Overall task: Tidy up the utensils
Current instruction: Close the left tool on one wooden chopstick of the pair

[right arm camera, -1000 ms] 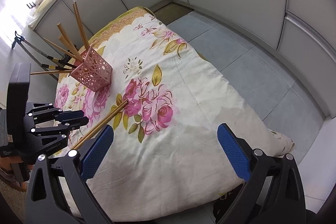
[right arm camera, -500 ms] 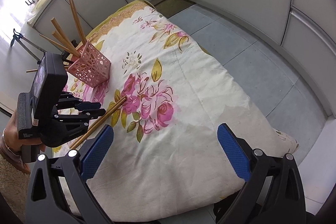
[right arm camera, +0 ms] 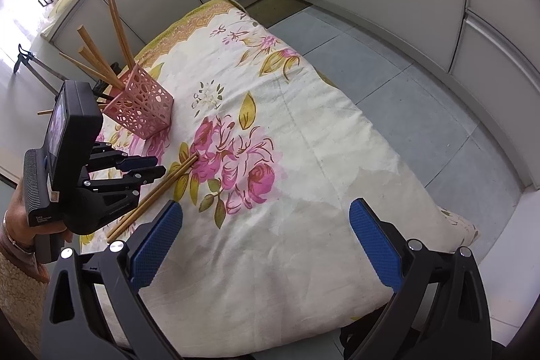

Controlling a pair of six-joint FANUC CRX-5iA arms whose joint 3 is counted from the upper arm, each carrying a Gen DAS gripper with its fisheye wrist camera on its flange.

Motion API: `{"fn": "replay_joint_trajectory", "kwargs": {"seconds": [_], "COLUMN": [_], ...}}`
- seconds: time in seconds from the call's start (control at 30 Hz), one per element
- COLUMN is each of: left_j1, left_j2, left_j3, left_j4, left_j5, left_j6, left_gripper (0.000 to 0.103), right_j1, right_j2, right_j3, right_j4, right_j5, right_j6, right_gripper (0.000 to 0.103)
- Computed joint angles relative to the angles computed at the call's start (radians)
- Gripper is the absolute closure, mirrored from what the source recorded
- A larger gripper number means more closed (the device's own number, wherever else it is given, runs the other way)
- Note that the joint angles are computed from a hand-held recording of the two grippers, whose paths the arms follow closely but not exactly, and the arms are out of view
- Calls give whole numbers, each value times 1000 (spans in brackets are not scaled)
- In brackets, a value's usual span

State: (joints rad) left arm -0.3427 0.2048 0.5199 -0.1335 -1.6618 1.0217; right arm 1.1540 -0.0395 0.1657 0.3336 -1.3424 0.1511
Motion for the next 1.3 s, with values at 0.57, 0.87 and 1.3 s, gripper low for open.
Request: {"fn": "replay_joint_trajectory", "kwargs": {"seconds": [0.57, 0.87, 1.3], "left_j1": [13, 34, 15], "left_j2": [20, 34, 80], "left_j3": [5, 21, 55], "left_j4": [15, 66, 57], "left_j5": [-24, -40, -134], "left_j6": [-15, -27, -63], "left_gripper": [89, 88, 89], "right_j1": [-7, -8, -14], "right_j2": [-6, -13, -14], "right_j3": [-1, -6, -2], "right_j4": [-16, -18, -38], "right_j5": [4, 12, 14], "right_j6": [9, 4, 7], "right_gripper": [7, 7, 7]}}
